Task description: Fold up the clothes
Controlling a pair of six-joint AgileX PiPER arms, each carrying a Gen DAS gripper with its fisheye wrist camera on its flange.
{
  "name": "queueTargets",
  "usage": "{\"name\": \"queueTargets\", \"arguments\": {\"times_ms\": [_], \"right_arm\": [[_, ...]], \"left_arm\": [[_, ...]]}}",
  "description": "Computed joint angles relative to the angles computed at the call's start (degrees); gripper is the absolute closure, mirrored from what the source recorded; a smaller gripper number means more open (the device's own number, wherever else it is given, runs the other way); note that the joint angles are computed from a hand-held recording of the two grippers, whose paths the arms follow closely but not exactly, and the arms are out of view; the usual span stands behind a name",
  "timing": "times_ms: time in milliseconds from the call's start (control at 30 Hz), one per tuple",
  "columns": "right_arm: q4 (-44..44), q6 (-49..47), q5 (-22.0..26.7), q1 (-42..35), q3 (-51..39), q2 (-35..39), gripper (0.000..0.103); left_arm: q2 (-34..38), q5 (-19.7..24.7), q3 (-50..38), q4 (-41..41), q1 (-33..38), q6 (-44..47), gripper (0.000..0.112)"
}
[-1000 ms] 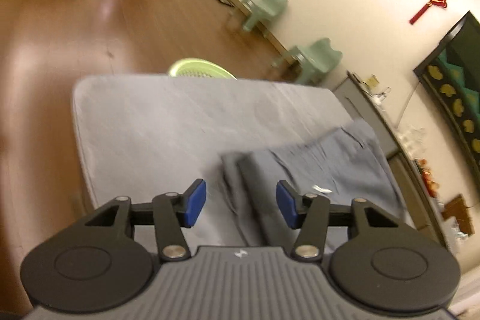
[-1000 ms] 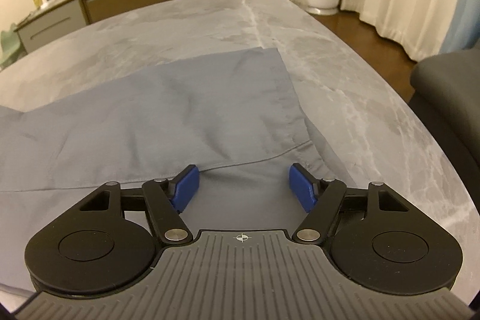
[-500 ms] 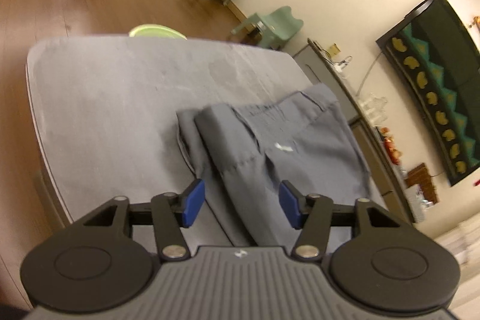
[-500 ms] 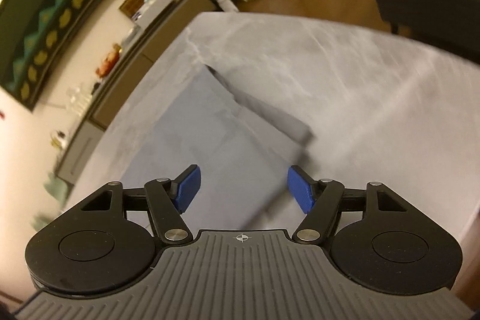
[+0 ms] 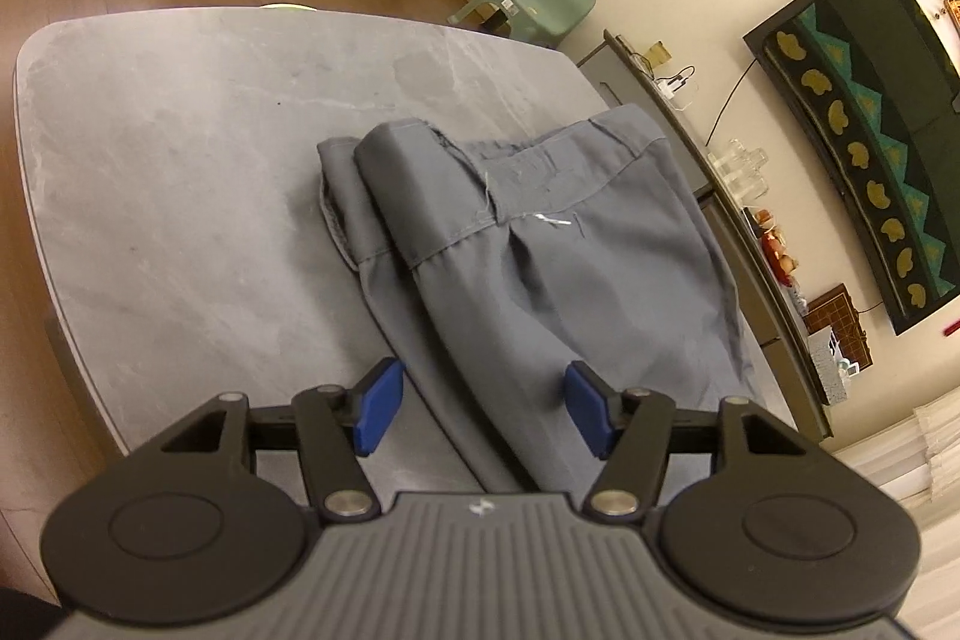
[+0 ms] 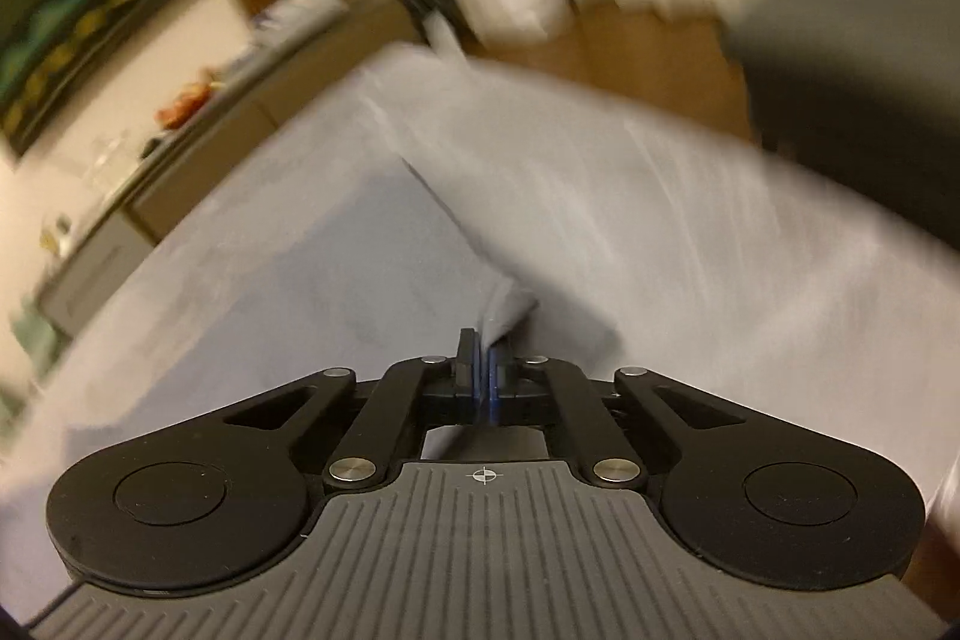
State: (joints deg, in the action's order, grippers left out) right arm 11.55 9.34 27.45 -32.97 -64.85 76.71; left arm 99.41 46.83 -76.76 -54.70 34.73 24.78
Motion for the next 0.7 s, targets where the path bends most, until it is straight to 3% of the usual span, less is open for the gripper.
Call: {"name": "queueTargets", "arguments": {"times_ms": [67,100,133,233,400,467,567,600,633,700], "right_arm": [[2.00,-7.03,-6.93,2.72,1.75,-4.16,0.103],[2.31,-7.10,-6.96,2.12,1.31,-3.13,0.103],[2.83,-4.89,-4.69,-0.25,0.59,0.19,0.103],[-0.80,3.95,8.93,-4.15,-6.02,7.92,0.103],[-5.06,7.49,10.91,-4.16,-6.07,8.07,0.102],[-4.22,7.47,10.88,-4.77,-5.80,7.60,0.096],[-3.30,9.65,10.31,-5.63,-3.77,4.96,0.064],[-3.02,10.73,10.06,-6.01,-2.43,3.56,0.049],[-1.96,11.20,10.03,-6.80,-0.93,2.16,0.041],[1.12,11.11,10.55,-8.65,1.39,0.04,0.037]], "left_arm": [[-0.46,-0.69,0.45,0.37,-0.34,0.44,0.052],[-0.66,-1.05,0.66,0.62,-0.52,0.69,0.052],[-0.86,-1.40,0.86,0.87,-0.70,0.93,0.052],[-1.07,-1.44,1.16,0.91,-0.61,1.13,0.052],[-0.66,-1.11,0.31,1.45,-0.80,1.03,0.052],[-0.74,-0.39,0.41,1.09,-0.32,1.37,0.052],[-1.26,1.37,1.01,-0.13,1.20,1.57,0.047],[-2.01,1.76,1.78,-0.95,1.90,1.86,0.043],[-2.74,1.84,2.64,-1.94,2.53,2.24,0.036],[-3.75,1.33,4.04,-2.15,3.35,0.40,0.023]]}}
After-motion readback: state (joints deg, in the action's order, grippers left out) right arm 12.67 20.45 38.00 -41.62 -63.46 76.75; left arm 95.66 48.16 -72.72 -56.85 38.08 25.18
